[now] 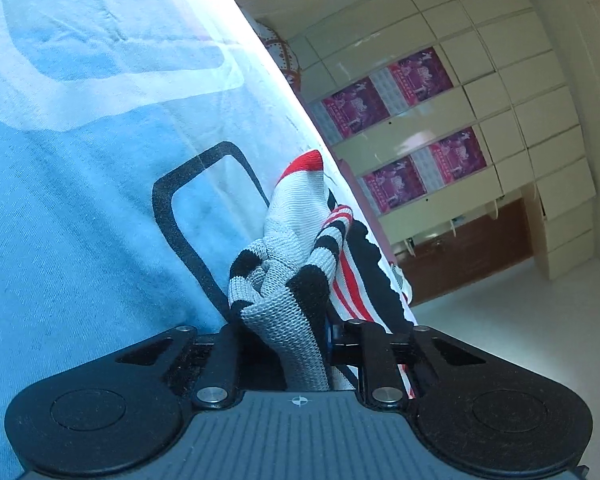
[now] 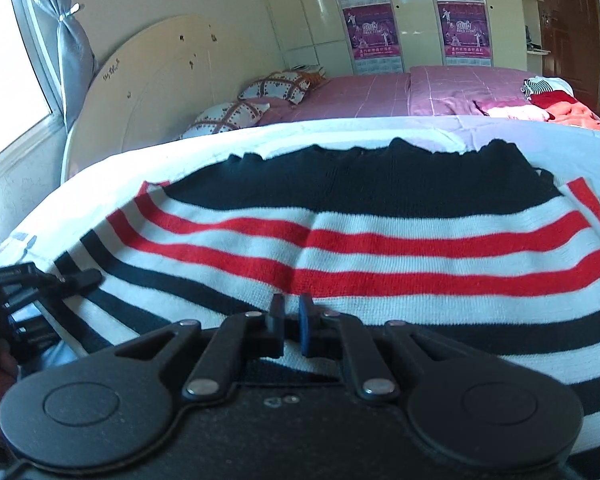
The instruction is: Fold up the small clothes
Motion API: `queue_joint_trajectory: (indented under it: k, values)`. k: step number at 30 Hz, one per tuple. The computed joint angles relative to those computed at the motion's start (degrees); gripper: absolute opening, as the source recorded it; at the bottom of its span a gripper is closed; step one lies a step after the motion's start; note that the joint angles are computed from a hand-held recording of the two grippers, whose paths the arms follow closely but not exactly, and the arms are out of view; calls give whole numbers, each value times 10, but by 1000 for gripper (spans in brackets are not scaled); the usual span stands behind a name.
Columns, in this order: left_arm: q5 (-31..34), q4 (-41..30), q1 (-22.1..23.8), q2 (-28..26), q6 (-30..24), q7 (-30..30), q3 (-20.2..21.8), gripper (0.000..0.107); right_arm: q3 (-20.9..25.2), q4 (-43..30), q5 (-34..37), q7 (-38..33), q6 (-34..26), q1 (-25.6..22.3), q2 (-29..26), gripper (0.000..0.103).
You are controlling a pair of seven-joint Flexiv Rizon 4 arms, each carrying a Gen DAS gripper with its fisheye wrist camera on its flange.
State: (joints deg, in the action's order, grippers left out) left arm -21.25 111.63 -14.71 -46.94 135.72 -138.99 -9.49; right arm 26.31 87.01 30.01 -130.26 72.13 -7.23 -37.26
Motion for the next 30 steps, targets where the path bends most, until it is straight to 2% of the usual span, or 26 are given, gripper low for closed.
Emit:
queue_joint_trajectory:
  k: [4, 8, 12, 15, 18, 20, 21, 22, 23, 24, 25, 26, 27, 28, 29, 30]
  values:
    - [35, 16, 17, 11, 16, -6, -2, 16, -11, 19, -25, -18, 40, 19, 2, 4]
    - [55, -4, 11, 33, 6, 46, 11, 15, 1, 45, -59, -39, 103, 19, -4, 4]
    - [92, -51, 11, 58, -50, 128, 13, 15, 33, 41, -66, -10, 104, -10, -15, 4]
    - [131, -108, 18, 64, -107, 185, -4, 15, 50, 38, -71, 12, 103, -24, -22, 4]
    - [197, -184, 55, 47, -176, 222, -64, 15, 88, 16, -51, 30, 65, -64, -35, 4]
    - [239, -244, 82, 23, -237, 253, -122, 15, 122, -16, 7, 59, 5, -114, -44, 4]
    - [228, -267, 91, 5, -265, 299, -158, 15, 133, -21, 52, 72, 13, -139, -44, 13]
    - [255, -304, 100, -10, -330, 310, -188, 16, 135, -19, 89, 82, 29, -157, -40, 18]
    - [257, -338, 93, -25, -390, 330, -198, 17, 140, -17, 123, 87, 30, -183, -35, 27]
    - [251, -376, 72, -40, -451, 347, -190, 32, 143, -16, 152, 91, 23, -207, -31, 40]
    - [235, -402, 61, -55, -496, 380, -194, 42, 145, -15, 179, 93, 18, -231, -26, 46]
    - [217, -416, 51, -62, -537, 415, -197, 57, 155, -18, 210, 83, 4, -262, -25, 57]
    - [218, -418, 35, -57, -550, 423, -180, 63, 162, -22, 235, 76, -14, -288, -23, 63]
    - [249, -405, 36, -47, -527, 412, -180, 63, 158, -24, 251, 81, -27, -303, -15, 69]
    - [253, -373, 49, -38, -482, 421, -198, 64, 151, -24, 263, 86, -32, -309, -7, 76]
    - [231, -334, 68, -26, -446, 436, -220, 64, 153, -28, 280, 78, -45, -322, -2, 76]
